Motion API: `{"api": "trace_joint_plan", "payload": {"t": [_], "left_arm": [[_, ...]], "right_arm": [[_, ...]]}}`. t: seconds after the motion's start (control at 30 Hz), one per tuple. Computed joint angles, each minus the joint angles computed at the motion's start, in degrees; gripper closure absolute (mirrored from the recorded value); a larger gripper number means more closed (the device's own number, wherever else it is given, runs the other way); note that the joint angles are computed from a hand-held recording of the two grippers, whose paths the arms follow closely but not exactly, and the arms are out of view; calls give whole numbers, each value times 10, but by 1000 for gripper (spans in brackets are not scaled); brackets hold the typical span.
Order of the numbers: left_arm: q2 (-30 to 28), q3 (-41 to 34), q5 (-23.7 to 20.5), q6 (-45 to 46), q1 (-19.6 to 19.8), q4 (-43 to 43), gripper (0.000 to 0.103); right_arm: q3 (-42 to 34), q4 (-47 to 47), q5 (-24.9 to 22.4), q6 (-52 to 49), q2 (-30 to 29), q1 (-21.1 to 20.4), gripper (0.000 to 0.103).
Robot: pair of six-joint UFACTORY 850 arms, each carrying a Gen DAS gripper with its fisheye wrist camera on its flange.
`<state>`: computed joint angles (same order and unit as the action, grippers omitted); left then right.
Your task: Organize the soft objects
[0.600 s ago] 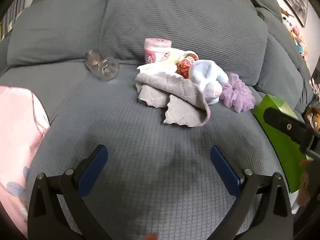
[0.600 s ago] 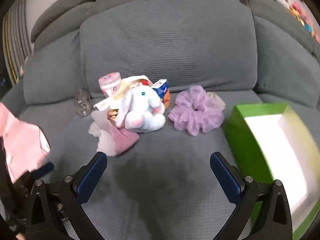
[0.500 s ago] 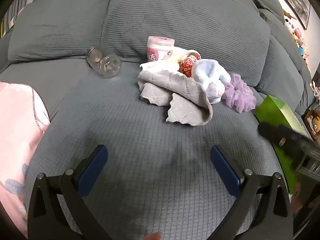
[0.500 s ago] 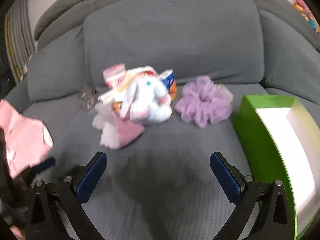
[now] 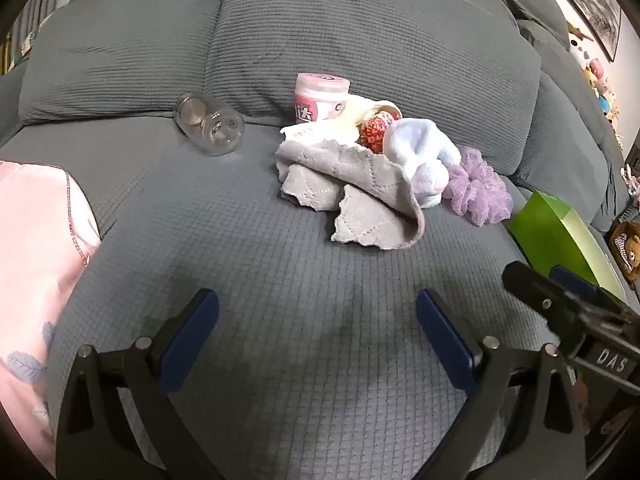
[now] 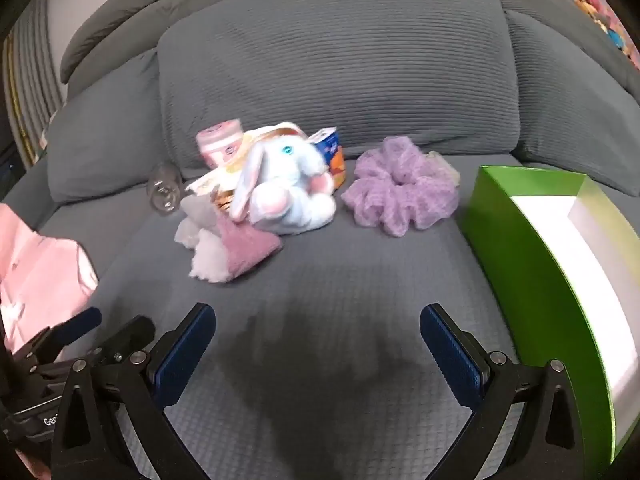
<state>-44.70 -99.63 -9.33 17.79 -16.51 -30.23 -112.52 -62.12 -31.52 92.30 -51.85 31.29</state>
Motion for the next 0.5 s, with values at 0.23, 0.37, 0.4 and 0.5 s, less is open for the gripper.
{"api": "trace_joint_plan", "payload": {"t": [0.23, 0.37, 0.4, 0.5], "left_arm": [[0, -3, -16, 25, 4, -38, 16], [0, -4, -19, 1, 3, -16, 20], [-1, -5, -23, -2, 4, -13, 23], [-2, -7, -32, 10, 6, -31, 26]], "right_arm": [[2, -21, 6, 22, 1, 3, 6], [8, -34, -7, 42, 5, 4, 10], [7, -33, -12, 43, 5, 4, 13], [12, -31, -9, 51, 9, 2, 25]]}}
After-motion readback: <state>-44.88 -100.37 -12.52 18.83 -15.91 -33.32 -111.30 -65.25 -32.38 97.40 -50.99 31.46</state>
